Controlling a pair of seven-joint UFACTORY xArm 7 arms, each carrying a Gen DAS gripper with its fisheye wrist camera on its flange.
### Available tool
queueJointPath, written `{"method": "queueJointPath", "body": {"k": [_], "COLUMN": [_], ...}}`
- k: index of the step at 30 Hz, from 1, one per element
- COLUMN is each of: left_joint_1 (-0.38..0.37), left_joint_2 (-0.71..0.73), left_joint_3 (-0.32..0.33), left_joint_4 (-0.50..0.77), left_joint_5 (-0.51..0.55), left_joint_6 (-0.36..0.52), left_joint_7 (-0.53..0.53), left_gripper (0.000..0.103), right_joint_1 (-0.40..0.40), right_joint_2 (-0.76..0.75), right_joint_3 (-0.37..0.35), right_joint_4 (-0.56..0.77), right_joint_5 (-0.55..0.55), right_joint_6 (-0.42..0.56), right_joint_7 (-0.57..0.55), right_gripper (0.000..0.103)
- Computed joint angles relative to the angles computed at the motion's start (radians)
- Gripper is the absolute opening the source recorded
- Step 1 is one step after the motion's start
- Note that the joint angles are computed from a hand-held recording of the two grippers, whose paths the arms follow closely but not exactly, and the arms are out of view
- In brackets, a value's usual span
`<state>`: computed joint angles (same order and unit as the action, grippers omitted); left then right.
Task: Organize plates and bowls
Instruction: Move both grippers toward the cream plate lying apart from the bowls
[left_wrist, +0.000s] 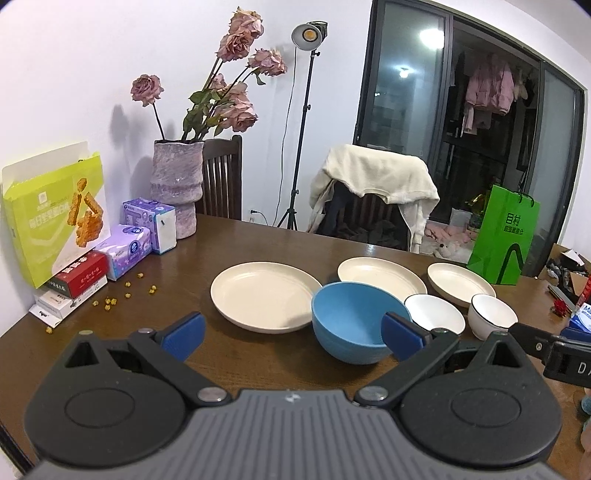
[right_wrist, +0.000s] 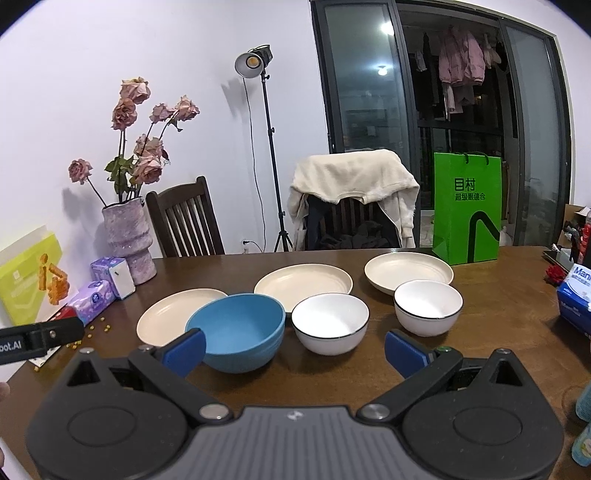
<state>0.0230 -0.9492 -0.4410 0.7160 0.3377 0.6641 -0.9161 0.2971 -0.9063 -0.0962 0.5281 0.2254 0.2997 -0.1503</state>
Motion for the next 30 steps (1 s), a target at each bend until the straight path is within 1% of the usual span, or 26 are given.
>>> {"method": "queueJointPath", "body": {"k": [6, 11, 15, 20, 23, 27, 30], "left_joint_1": [0.023, 0.033, 0.030, 0.030, 0.040, 0.060, 0.073], "left_joint_2": [0.045, 0.096, 0.134, 0.172, 0.195, 0.248, 0.281], "left_joint_3": [0.015, 0.045, 0.078, 0.117, 0.136, 0.151, 0.155], "left_joint_4": [0.018, 0.033, 0.038, 0.041, 0.049, 0.096, 0.132], "left_joint_5": [0.012, 0.013, 0.005, -0.004, -0.015, -0.034, -0.032], "left_joint_6": [-0.033, -0.062, -0.083, -0.133, -0.152, -0.125, -0.104], "left_joint_7": [0.004, 0.017, 0.037, 0.068, 0.074, 0.068, 0.055], "left_gripper": [0.103, 0.103, 0.103, 0.103, 0.103, 0.103, 0.103], "right_joint_1": [0.029, 0.061, 0.104, 0.175, 0.193, 0.217, 0.236], "right_joint_2": [0.083, 0.161, 0.220, 0.300, 0.356, 0.430, 0.478], "right_joint_3": [-0.004, -0.003, -0.014, -0.042, -0.042, -0.048, -0.054], "right_joint_4": [0.042, 0.097, 0.137, 0.199, 0.245, 0.317, 0.368], "right_joint_5": [0.010, 0.019, 0.040, 0.086, 0.111, 0.157, 0.214], "right_joint_6": [-0.051, -0.084, -0.102, -0.124, -0.123, -0.103, -0.096], "right_joint_7": [-0.001, -0.003, -0.011, -0.037, -0.047, -0.073, -0.106], "right_gripper": [0.103, 0.103, 0.103, 0.103, 0.103, 0.103, 0.103]}}
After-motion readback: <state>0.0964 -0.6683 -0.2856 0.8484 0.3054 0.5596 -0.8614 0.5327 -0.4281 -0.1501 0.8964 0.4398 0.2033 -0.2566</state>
